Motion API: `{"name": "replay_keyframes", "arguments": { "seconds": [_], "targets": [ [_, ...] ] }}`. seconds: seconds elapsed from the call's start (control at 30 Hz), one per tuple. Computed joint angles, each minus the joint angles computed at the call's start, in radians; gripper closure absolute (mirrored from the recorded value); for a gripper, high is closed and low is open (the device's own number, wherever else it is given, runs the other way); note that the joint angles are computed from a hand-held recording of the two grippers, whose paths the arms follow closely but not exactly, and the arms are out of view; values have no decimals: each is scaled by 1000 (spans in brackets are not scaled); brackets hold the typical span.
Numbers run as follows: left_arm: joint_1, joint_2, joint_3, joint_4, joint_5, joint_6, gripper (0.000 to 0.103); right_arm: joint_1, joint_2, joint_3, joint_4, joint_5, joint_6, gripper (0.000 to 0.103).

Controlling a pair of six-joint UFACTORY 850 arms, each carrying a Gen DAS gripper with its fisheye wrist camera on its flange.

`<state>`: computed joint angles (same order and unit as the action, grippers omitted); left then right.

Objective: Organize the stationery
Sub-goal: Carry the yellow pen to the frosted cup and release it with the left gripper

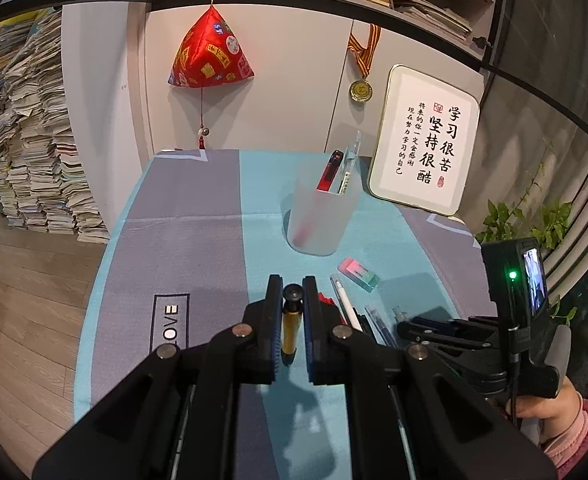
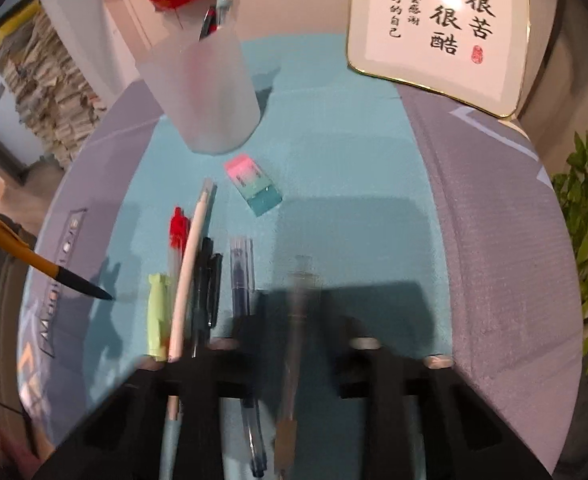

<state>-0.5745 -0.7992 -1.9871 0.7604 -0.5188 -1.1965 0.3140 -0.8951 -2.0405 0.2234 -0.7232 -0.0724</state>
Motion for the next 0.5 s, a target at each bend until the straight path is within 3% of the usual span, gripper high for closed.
{"name": "replay_keyframes", "arguments": {
  "seconds": [0.5],
  "targets": [
    [-9,-11,-42,31,-18,14,95,-44,233,268,315,283,-254,88]
  ]
}}
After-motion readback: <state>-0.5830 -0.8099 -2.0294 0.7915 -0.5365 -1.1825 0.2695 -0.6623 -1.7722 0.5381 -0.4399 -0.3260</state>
